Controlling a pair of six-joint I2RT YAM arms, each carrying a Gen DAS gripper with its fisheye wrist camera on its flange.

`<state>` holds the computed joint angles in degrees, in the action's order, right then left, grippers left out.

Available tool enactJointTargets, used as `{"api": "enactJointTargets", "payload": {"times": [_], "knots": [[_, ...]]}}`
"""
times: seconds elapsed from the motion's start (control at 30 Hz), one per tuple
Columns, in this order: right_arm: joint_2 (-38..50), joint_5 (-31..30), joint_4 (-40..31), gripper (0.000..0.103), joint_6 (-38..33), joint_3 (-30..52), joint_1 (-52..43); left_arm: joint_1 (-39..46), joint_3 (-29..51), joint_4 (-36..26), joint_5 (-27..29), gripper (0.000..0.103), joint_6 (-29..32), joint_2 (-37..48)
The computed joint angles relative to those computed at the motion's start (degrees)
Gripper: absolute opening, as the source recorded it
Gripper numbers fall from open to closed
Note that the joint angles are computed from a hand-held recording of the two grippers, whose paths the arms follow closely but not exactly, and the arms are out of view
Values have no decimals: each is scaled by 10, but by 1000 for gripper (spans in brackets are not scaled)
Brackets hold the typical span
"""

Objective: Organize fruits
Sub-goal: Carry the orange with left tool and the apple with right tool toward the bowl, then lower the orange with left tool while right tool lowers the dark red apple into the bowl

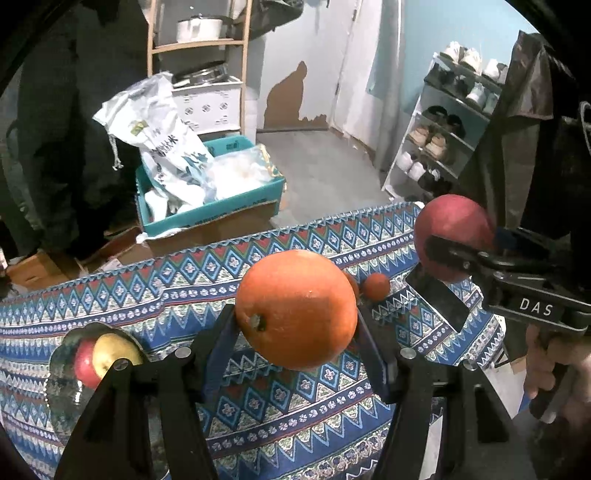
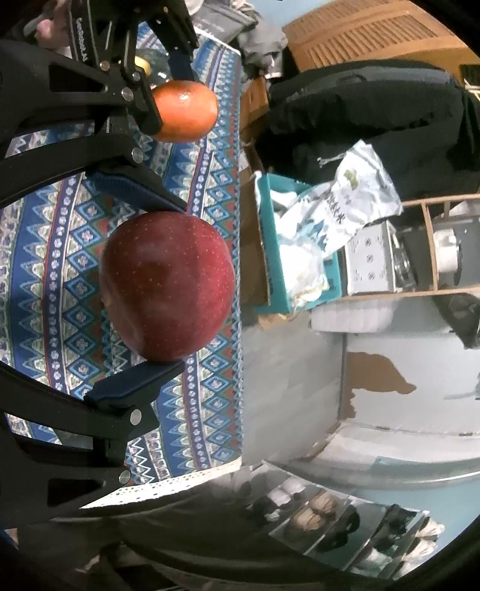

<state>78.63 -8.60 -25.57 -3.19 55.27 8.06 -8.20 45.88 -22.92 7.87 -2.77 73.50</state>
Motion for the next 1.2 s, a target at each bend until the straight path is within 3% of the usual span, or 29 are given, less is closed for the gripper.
{"api": "enactJointTargets", "payload": {"times": [0.43,0.7,1.2], "knots": [[-34,12,-19,77,20,6,73,87,-22,-59,37,64,41,-103],[-26,29,-24,77,45,30,147,185,-35,-91,79,64,87,-147],[64,44,-7,77,92,82,279,421,-31,-127,176,64,205,-121]]}}
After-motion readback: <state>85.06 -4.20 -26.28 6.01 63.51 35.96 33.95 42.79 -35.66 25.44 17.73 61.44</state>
